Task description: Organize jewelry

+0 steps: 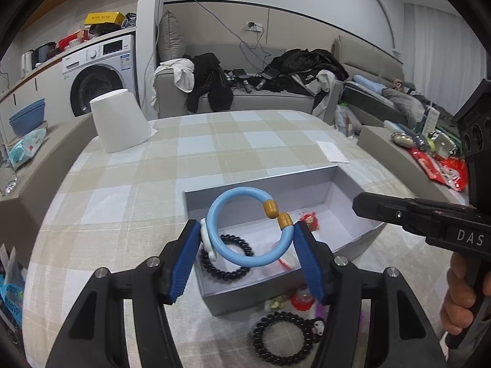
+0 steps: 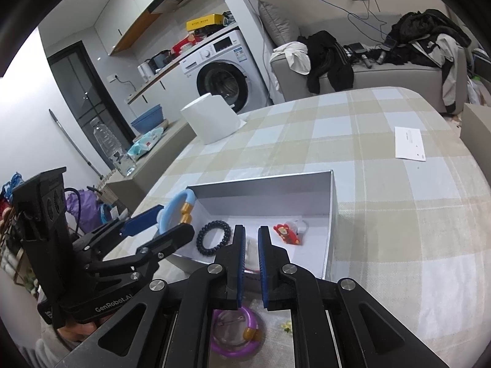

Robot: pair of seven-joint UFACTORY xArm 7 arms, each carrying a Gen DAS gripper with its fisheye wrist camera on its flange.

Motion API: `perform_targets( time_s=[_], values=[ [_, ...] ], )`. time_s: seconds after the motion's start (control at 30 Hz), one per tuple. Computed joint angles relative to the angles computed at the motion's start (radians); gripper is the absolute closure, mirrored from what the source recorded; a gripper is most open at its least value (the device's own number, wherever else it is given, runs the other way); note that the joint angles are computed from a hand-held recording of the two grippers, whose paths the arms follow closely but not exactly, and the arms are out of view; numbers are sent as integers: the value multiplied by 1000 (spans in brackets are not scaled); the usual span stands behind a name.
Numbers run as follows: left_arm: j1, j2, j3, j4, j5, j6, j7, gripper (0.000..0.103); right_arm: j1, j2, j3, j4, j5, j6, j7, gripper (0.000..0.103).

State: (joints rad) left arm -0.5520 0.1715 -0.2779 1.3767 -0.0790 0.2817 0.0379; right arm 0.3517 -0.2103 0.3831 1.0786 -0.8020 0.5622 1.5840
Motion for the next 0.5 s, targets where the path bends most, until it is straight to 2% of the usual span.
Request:
perform_targets(
  time_s=[0.03,0.07,0.1,0.13,0.17,0.2,0.23,0.33,0.37,0.4,0.43,0.5],
  values=[
    [7,0,-11,3,-23,6,20,43,-2,-3,3,0,-12,-1,8,94],
    [7,-3,-13,4,-28,10,27,33,-3,-8,8,3,-22,11,12,92],
    [4,-6,-11,1,-25,4,26,26,-3,-7,11,9,-26,23,11,87],
    [0,-10,-7,-5,-17,-6,19,13,-3,-13,15,10,-33,33,18,83],
    [-2,-15,-5,-12,-15,-18,16,4,-4,-18,16,8,-39,35,25,74],
    [3,-21,-11,-19,-31,-28,25,1,-4,-26,19,5,-43,39,31,62],
    [13,-29,-20,-25,-60,-29,44,1,-5,-35,23,2,-46,47,38,56],
    [28,-57,-22,-45,-115,-5,64,1,-3,-71,34,-20,-41,71,33,28],
    [35,-74,-24,-64,-145,-1,83,1,-3,-87,41,-30,-35,80,30,11],
    [45,-99,-29,-95,-194,0,123,1,-6,-111,53,-48,-38,95,40,0],
    [48,-120,-27,-122,-232,2,150,1,-14,-134,71,-65,-47,111,59,0],
    [42,-155,-14,-173,-243,0,149,1,-14,-154,87,-80,-19,143,45,0]
  ],
)
